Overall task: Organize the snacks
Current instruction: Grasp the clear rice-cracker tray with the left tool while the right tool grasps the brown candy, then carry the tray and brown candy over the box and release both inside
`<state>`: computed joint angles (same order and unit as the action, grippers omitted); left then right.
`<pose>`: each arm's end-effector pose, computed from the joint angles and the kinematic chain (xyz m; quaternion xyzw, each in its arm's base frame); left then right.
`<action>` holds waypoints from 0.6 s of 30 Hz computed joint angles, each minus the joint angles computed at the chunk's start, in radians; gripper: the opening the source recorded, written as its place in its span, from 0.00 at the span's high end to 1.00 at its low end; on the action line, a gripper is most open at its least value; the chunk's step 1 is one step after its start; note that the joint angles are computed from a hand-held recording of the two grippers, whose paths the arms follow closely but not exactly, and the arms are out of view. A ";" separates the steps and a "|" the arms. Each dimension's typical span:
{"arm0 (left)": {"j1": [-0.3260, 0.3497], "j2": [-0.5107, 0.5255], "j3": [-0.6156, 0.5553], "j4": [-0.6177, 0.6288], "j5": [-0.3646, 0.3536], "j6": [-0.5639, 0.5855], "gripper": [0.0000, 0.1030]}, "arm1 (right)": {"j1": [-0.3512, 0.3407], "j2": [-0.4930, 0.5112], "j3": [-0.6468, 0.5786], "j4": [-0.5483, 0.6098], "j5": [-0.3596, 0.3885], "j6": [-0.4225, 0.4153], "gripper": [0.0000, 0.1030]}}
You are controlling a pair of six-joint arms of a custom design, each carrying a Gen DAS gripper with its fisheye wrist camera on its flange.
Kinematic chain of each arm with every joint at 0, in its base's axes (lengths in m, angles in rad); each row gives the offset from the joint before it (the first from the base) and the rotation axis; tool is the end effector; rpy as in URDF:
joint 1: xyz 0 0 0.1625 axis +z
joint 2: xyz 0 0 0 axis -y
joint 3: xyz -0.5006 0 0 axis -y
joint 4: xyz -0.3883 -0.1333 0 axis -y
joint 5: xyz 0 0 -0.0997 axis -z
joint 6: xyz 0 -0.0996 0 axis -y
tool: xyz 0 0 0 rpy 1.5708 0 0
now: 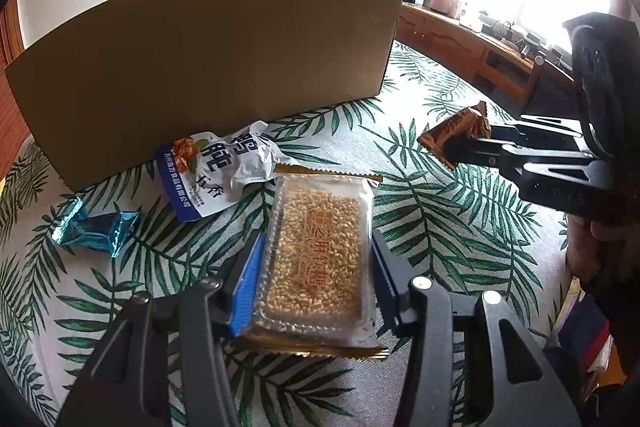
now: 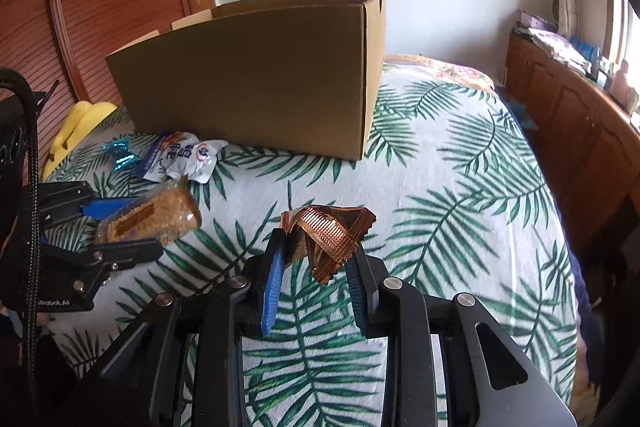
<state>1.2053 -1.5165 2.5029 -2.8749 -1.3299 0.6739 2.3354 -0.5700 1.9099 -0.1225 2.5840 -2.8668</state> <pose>0.0158 -0.3983 0.2778 0.4703 0.8603 -0.1370 0.1414 0.3363 -0.2802 -0.0293 0.1260 -0.8558 0.3706 0.3383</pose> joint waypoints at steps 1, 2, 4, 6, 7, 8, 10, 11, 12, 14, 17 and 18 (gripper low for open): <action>0.001 -0.002 0.000 0.001 0.001 0.003 0.53 | 0.004 0.003 -0.001 0.000 0.003 0.000 0.73; 0.000 0.001 0.000 -0.002 0.003 0.004 0.53 | 0.007 0.006 -0.004 0.003 0.006 0.000 0.73; -0.003 -0.001 0.004 -0.005 0.006 0.003 0.53 | 0.012 0.007 -0.005 0.000 0.007 0.001 0.73; -0.006 -0.004 0.007 -0.009 0.007 0.001 0.53 | 0.015 0.010 -0.005 -0.001 0.008 0.005 0.73; -0.011 -0.001 0.013 -0.018 0.009 -0.004 0.54 | 0.017 0.013 -0.006 0.000 0.009 0.008 0.73; -0.010 -0.003 0.014 -0.020 0.005 0.000 0.55 | 0.018 0.015 -0.007 0.002 0.011 0.012 0.73; -0.010 -0.011 0.019 -0.028 -0.002 0.010 0.55 | 0.022 0.016 -0.007 -0.003 0.010 0.013 0.73; -0.011 -0.014 0.022 -0.032 -0.004 0.013 0.55 | 0.023 0.016 -0.008 -0.005 0.009 0.013 0.73; -0.010 -0.017 0.023 -0.034 -0.007 0.016 0.55 | 0.024 0.017 -0.009 -0.007 0.008 0.013 0.73; -0.007 -0.023 0.019 -0.025 -0.014 0.017 0.56 | 0.026 0.018 -0.010 -0.006 0.005 0.014 0.73; -0.004 -0.030 0.002 0.006 -0.022 0.012 0.56 | 0.031 0.018 -0.015 -0.004 0.001 0.014 0.73; -0.005 -0.035 -0.003 0.011 -0.024 0.012 0.56 | 0.033 0.018 -0.018 -0.003 0.002 0.012 0.73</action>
